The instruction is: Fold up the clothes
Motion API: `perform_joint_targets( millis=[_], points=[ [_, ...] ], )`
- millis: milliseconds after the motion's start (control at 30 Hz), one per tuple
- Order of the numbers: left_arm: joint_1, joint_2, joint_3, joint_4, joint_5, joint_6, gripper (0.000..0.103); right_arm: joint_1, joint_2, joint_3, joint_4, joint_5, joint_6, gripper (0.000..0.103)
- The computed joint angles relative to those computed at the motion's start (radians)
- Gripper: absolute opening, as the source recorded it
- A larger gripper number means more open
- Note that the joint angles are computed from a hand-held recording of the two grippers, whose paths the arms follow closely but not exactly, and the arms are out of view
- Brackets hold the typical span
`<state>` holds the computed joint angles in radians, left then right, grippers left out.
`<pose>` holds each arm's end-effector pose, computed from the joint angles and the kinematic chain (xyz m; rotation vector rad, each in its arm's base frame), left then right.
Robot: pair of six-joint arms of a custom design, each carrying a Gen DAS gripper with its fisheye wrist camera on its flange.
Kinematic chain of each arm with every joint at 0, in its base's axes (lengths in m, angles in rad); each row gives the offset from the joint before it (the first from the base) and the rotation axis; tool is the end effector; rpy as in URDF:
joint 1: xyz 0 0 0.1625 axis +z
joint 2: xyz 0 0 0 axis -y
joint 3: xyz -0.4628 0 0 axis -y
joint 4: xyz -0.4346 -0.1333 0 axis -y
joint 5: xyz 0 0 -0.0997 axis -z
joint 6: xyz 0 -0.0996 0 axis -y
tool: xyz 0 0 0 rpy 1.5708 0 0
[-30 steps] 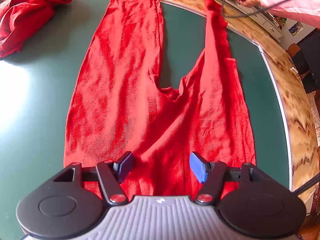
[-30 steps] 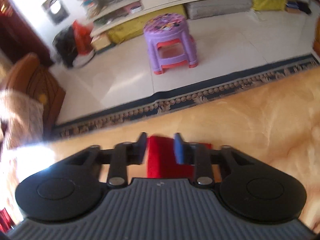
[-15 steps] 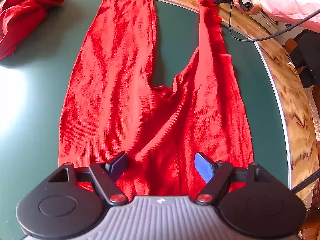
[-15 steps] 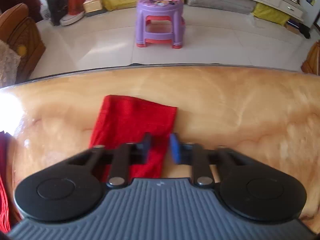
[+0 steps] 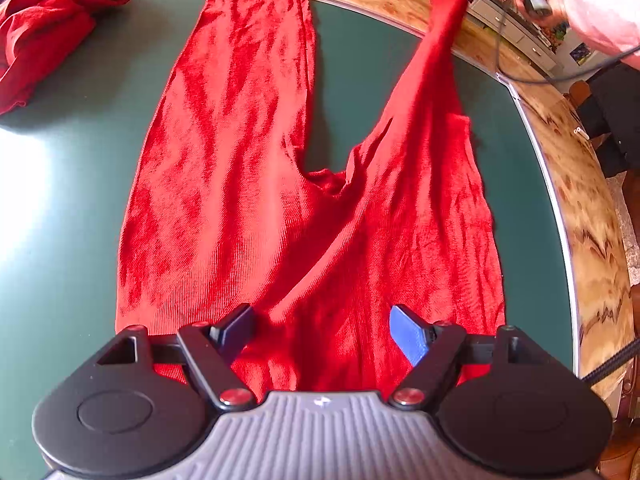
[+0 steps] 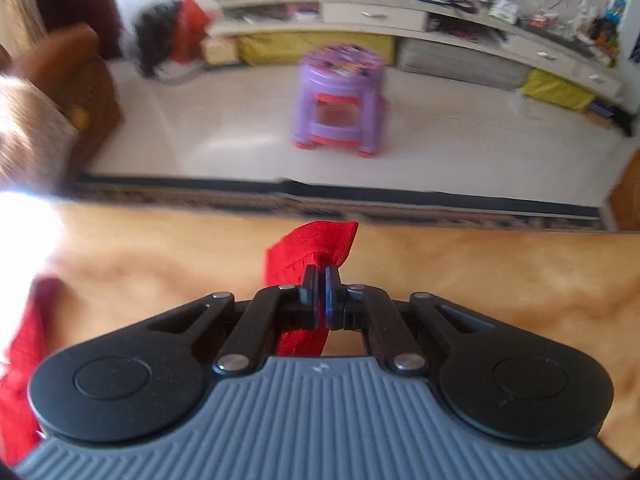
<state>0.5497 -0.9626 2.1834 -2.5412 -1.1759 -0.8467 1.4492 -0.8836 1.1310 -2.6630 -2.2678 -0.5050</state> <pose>-0.3258 -0.4009 0.0203 0.3028 2.6829 -0.2321 -0.0328 -0.8405 0.4377 0.0651 -2.1812 0.6797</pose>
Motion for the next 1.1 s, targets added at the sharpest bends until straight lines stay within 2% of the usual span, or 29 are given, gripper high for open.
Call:
perform_joint_targets(
  millis=[100, 133, 167, 233, 333, 400, 433, 467, 567, 667, 733, 867, 933, 967, 1100],
  points=[
    [-0.005, 0.001, 0.003, 0.000, 0.005, 0.010, 0.080, -0.023, 0.067, -0.044, 0.038, -0.198, -0.047, 0.010],
    [-0.003, -0.001, 0.007, -0.001, 0.004, 0.018, 0.080, -0.027, 0.078, -0.036, 0.000, -0.243, -0.065, 0.012],
    [-0.007, -0.003, 0.009, 0.000, 0.001, 0.019, 0.080, -0.031, 0.075, -0.013, -0.049, -0.251, -0.070, 0.013],
    [0.000, -0.001, 0.010, -0.008, -0.003, 0.021, 0.080, -0.039, 0.040, 0.044, -0.076, -0.201, 0.003, 0.013],
    [0.002, 0.000, 0.008, -0.012, -0.008, 0.010, 0.080, -0.043, -0.025, 0.117, -0.040, -0.056, 0.098, 0.013],
    [0.001, 0.001, 0.005, -0.010, -0.011, 0.006, 0.080, -0.044, -0.042, 0.115, 0.027, 0.041, 0.165, 0.013],
    [-0.001, 0.005, 0.003, -0.008, -0.012, 0.005, 0.080, -0.045, -0.039, 0.093, 0.083, 0.087, 0.225, 0.013],
    [-0.002, 0.007, 0.002, -0.008, -0.012, 0.004, 0.080, -0.044, -0.027, 0.063, 0.131, 0.104, 0.274, 0.013],
    [-0.004, 0.013, -0.001, -0.008, -0.012, 0.001, 0.080, -0.033, 0.026, -0.015, 0.235, 0.063, 0.363, 0.012],
    [-0.003, 0.007, 0.005, -0.018, -0.015, -0.011, 0.081, -0.017, 0.063, -0.038, 0.201, 0.010, 0.369, 0.012],
    [-0.002, 0.007, 0.007, -0.026, -0.017, -0.005, 0.083, -0.016, 0.085, -0.063, 0.198, 0.019, 0.359, 0.013],
    [-0.004, 0.007, 0.010, -0.030, -0.015, 0.003, 0.084, -0.025, 0.095, -0.076, 0.167, 0.088, 0.347, 0.014],
    [-0.004, 0.007, 0.012, -0.035, -0.015, 0.001, 0.084, -0.017, 0.086, -0.042, 0.094, 0.109, 0.293, 0.014],
    [-0.003, 0.007, 0.012, -0.037, -0.016, 0.001, 0.084, -0.014, 0.080, -0.032, 0.108, 0.152, 0.276, 0.015],
    [-0.001, 0.008, 0.014, -0.047, -0.020, 0.007, 0.086, 0.009, 0.093, -0.053, 0.300, 0.382, 0.318, 0.049]
  ],
)
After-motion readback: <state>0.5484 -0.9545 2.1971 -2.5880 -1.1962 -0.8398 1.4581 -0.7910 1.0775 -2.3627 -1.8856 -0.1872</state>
